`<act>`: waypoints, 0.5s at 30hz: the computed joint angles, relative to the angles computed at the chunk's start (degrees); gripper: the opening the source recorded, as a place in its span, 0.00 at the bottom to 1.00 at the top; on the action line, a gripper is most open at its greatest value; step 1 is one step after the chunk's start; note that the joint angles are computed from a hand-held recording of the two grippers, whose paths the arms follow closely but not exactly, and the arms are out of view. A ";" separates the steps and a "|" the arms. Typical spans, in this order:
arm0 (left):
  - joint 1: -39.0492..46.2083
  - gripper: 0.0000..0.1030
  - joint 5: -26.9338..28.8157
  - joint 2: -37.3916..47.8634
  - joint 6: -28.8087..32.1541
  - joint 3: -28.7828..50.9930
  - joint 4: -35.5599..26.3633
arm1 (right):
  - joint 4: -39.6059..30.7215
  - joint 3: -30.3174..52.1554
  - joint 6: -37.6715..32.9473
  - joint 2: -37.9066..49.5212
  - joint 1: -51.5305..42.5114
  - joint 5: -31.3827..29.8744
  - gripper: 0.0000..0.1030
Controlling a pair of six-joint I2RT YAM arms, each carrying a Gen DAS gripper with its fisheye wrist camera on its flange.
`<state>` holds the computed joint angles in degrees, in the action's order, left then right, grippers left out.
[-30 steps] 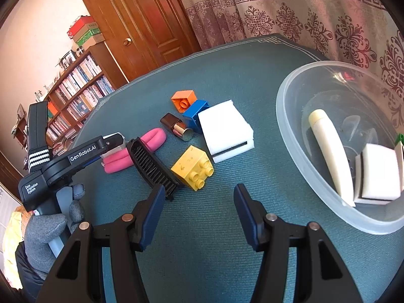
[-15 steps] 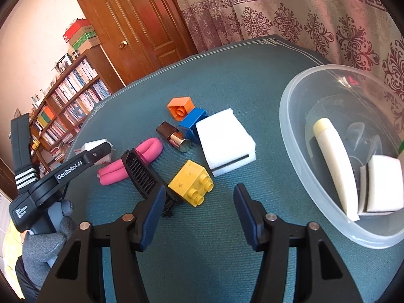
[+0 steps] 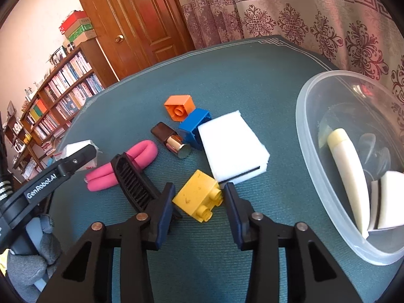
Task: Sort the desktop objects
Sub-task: 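Move the left gripper to the bagged white roll while the right approaches the yellow brick, then grasp the yellow brick with the right gripper while the left grasps the bagged roll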
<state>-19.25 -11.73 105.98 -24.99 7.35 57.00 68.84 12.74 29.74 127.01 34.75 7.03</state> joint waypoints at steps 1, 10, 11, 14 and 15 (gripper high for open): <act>0.00 0.50 0.11 0.07 -0.05 0.02 -0.02 | 0.23 -0.18 -0.08 0.02 0.39 0.70 0.42; -1.56 0.50 -0.71 0.25 -0.52 0.35 -0.34 | 2.88 -2.36 -0.03 -1.30 3.98 4.04 0.41; -1.42 0.50 -0.53 0.07 -0.38 -0.01 -0.07 | 4.33 -3.39 0.20 -1.70 4.12 3.93 0.41; -1.72 0.50 -0.68 -0.21 -0.47 -0.10 -0.22 | 6.88 -6.13 0.64 -3.83 4.70 4.90 0.41; -2.00 0.50 -0.83 -0.28 -0.64 0.15 -0.56 | 7.25 -6.92 0.66 -4.73 4.61 5.10 0.41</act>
